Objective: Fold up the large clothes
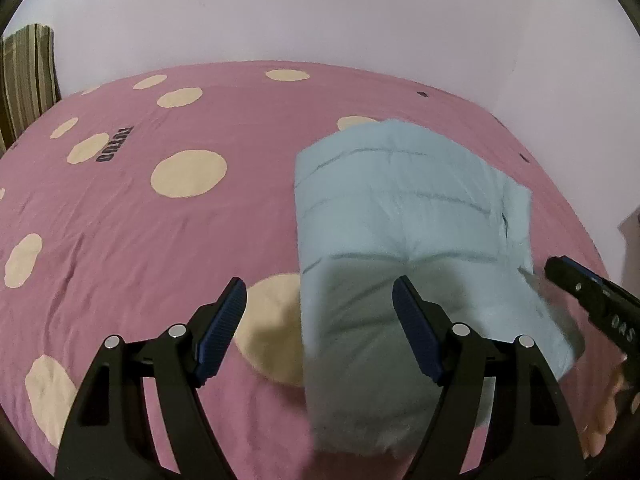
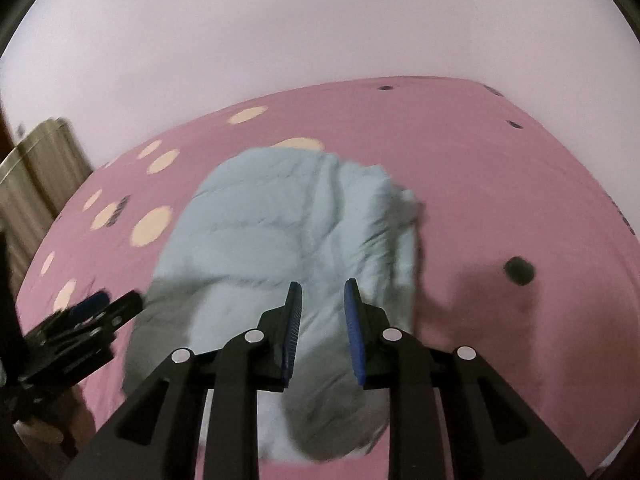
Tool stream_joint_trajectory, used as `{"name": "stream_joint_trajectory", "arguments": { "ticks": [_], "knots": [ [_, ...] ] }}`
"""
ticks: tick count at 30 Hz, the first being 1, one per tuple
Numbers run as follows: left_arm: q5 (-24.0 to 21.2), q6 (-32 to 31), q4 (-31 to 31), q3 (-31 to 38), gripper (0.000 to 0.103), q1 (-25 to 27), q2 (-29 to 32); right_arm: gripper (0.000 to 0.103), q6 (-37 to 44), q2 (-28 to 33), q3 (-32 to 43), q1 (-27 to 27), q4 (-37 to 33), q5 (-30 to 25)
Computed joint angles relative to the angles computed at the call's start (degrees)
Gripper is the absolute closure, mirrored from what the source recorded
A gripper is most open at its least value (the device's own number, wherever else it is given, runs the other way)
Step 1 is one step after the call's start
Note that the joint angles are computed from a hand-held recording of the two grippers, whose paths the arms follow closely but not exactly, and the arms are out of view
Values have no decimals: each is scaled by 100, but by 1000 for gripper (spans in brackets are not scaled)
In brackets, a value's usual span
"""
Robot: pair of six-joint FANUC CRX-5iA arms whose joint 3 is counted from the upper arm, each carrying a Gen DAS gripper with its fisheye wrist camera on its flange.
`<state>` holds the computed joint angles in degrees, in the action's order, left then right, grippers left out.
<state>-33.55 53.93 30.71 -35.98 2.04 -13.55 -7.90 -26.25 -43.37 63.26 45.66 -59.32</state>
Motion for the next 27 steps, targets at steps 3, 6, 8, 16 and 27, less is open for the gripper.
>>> {"name": "stream_joint_trajectory", "arguments": {
  "ticks": [3,6,8,16,27],
  "knots": [
    [-63,98,-186,-4,27,-39,90,80,133,201,-12,151,-156,8],
    [66,138,-200,-102,27,-146,170,80,179,361,-103,12,-372,207],
    [207,219,-428,-84,26,-265,257,80,246,458,-141,-107,-444,320],
    [281,322,-375,-72,26,-356,573,80,-213,505,-455,-266,-149,722],
    [176,452,94,724,29,-312,585,66,-9,155,126,-749,527,444]
  ]
}}
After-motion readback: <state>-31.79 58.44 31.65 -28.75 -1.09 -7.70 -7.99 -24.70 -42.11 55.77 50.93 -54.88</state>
